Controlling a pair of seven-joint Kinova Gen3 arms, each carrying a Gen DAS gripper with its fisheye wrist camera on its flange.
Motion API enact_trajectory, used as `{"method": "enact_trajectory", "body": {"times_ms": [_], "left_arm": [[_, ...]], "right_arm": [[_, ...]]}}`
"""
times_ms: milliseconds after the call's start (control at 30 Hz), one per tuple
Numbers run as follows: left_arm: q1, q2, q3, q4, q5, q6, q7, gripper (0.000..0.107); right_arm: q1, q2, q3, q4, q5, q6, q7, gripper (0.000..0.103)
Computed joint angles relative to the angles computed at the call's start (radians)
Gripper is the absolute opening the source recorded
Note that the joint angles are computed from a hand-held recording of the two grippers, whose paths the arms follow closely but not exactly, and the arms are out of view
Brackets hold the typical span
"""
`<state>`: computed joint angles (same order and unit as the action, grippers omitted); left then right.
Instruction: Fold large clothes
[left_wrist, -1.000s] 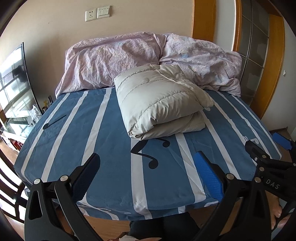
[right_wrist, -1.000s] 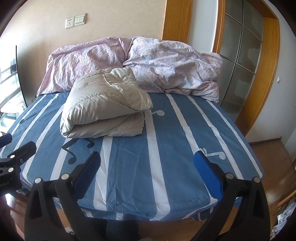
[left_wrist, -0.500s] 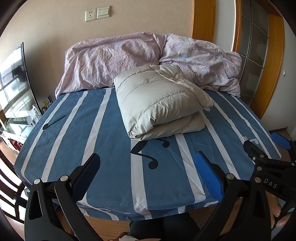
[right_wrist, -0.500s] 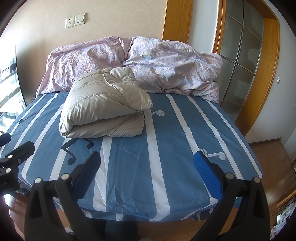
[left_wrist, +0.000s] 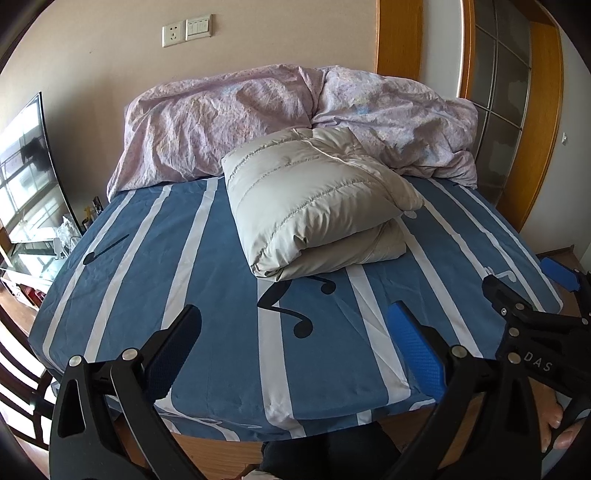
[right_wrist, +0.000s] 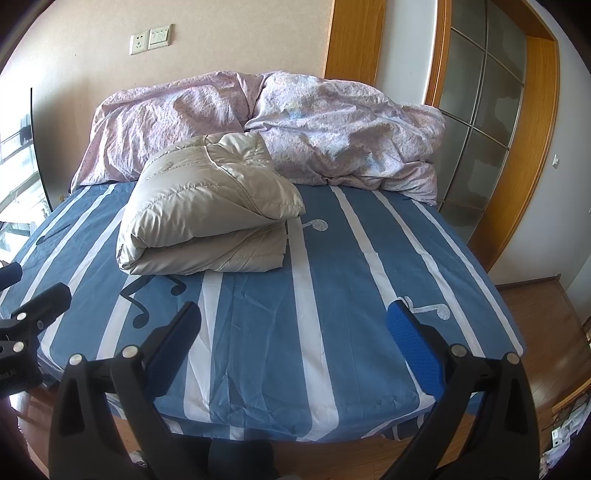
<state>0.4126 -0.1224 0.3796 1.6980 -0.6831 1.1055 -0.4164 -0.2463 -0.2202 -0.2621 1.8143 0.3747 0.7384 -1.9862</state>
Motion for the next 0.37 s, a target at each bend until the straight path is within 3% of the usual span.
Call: {"method": "enact_trajectory", "body": {"times_ms": [367], "left_arm": [[-0.006, -0.004, -0.003, -0.001, 0.012, -0.009, -0.001, 0.102]], "right_arm": [[0.002, 0.003, 0.004, 0.001, 0.001, -0.006, 0.007, 0.101]]}}
